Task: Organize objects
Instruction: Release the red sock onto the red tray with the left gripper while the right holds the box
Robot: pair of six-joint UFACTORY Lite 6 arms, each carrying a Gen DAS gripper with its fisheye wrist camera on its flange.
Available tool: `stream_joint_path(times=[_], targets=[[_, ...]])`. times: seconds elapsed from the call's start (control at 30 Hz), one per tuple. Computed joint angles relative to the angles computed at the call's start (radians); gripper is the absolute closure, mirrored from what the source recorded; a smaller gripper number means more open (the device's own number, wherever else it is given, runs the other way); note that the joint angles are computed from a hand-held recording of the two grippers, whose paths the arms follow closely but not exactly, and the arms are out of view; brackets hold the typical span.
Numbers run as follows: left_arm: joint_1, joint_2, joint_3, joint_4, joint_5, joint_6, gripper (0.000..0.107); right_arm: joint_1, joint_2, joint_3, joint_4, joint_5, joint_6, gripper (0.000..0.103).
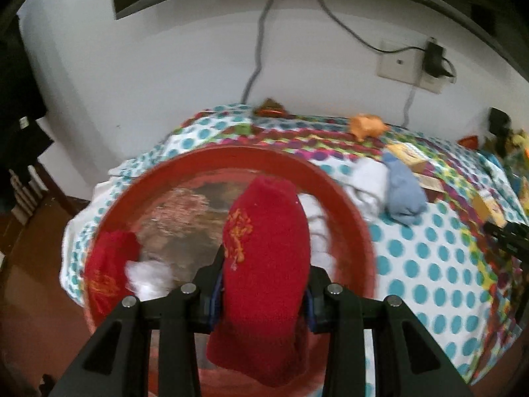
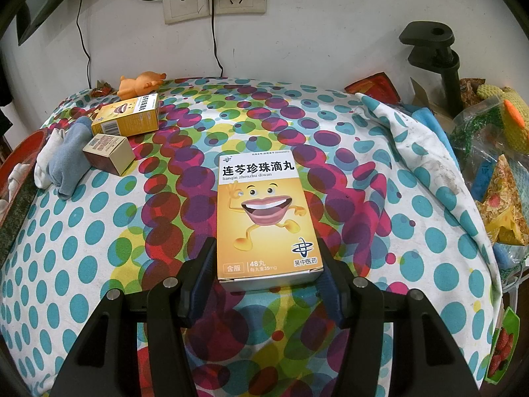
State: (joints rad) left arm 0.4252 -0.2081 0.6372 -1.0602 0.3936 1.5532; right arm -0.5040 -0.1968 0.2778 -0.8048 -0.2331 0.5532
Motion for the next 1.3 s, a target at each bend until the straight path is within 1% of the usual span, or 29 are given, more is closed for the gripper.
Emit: stream_joint_path(times=[0.07, 0.17, 0.27, 0.4, 0.5, 0.57, 0.73, 0.9, 1.07, 1.17, 1.2, 1.23, 1.3], targets=[[0.010, 0.058, 0.039, -0.017, -0.023, 0.023, 0.070, -0.001, -0.001, 0.000, -0.003, 0.000, 0.002, 0.048], [0.036, 0.155, 0.107, -0.026, -0.029, 0.032, 0.070, 0.004, 0.005, 0.004, 0.014, 0.001, -0.010, 0.048], [0.064, 0.218, 0.157, -0.044, -0.018, 0.042, 0.070, 0.005, 0.005, 0.004, 0.012, 0.001, -0.009, 0.048], [0.066, 0.293, 0.218, -0.080, -0.061, 0.073, 0.070, 0.002, 0.002, 0.003, 0.004, 0.001, -0.003, 0.048], [0.075, 0.349, 0.270, -0.083, -0.073, 0.078, 0.070, 0.002, 0.002, 0.003, 0.004, 0.002, -0.002, 0.048], [0.075, 0.393, 0.311, -0.048, -0.086, 0.046, 0.070, 0.007, 0.003, 0.004, 0.015, 0.003, -0.009, 0.048], [0.086, 0.469, 0.386, -0.011, -0.090, 0.004, 0.070, 0.003, 0.001, 0.002, 0.003, 0.002, -0.001, 0.048], [0.092, 0.512, 0.431, -0.033, -0.101, 0.021, 0.069, 0.004, 0.000, 0.002, 0.004, 0.003, 0.000, 0.048], [0.081, 0.546, 0.516, 0.065, -0.074, -0.115, 0.069, 0.008, 0.002, 0.004, 0.014, 0.004, -0.007, 0.048], [0.062, 0.567, 0.560, 0.113, -0.098, -0.175, 0.069, 0.005, -0.001, 0.002, 0.004, 0.004, 0.000, 0.048], [0.053, 0.575, 0.569, 0.126, -0.122, -0.186, 0.069, 0.005, -0.001, 0.002, 0.005, 0.005, 0.000, 0.048], [0.045, 0.586, 0.580, 0.165, -0.137, -0.223, 0.069, 0.005, -0.001, 0.002, 0.004, 0.004, 0.000, 0.048], [0.048, 0.630, 0.632, 0.250, -0.109, -0.321, 0.069, 0.006, -0.001, 0.002, 0.006, 0.004, -0.001, 0.048]])
